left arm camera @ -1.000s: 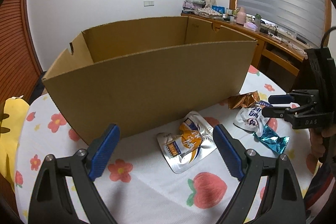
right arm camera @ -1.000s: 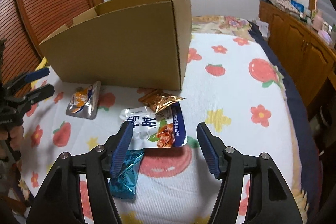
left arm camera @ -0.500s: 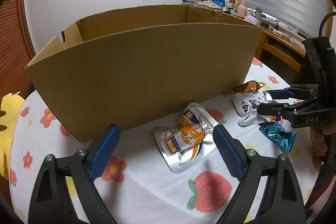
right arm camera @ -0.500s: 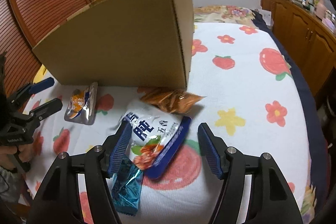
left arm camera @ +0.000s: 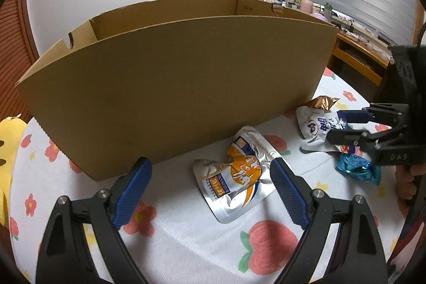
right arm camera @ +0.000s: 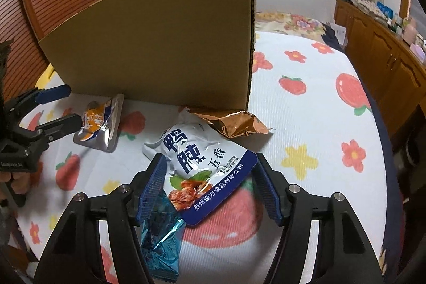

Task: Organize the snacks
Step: 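Move both tools back to the silver pouch and duck-neck pouch on the table, then grasp the silver-orange pouch with the left gripper while the right gripper grasps the white duck-neck pouch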

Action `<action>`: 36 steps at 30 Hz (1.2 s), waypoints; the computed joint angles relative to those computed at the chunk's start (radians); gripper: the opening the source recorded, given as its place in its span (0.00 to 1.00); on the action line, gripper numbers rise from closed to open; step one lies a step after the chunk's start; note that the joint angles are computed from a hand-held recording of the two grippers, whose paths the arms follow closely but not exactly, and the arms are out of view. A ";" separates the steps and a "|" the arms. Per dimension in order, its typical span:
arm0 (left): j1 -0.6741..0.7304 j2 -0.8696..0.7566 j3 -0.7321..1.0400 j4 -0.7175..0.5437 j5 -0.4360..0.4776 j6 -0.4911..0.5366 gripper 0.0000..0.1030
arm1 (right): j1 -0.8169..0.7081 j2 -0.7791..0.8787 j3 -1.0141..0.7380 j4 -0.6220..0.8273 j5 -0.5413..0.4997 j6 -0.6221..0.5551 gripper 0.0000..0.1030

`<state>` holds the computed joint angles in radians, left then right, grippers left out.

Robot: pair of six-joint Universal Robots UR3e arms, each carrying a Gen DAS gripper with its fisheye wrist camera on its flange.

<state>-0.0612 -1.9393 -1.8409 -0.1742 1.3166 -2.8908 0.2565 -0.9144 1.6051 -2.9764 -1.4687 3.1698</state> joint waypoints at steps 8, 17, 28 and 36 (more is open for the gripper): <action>-0.003 -0.011 0.024 -0.033 0.000 -0.002 0.88 | -0.026 -0.036 0.068 -0.043 0.093 -0.001 0.42; -0.020 -0.019 0.041 -0.051 -0.003 0.032 0.88 | 0.012 -0.016 0.027 -0.004 0.043 -0.017 0.14; -0.056 -0.073 0.230 -0.320 -0.006 0.192 0.80 | 0.045 0.012 -0.126 0.090 0.047 -0.107 0.56; -0.015 -0.067 0.243 -0.393 -0.067 0.203 0.71 | 0.069 0.130 -0.386 0.324 0.035 -0.156 0.57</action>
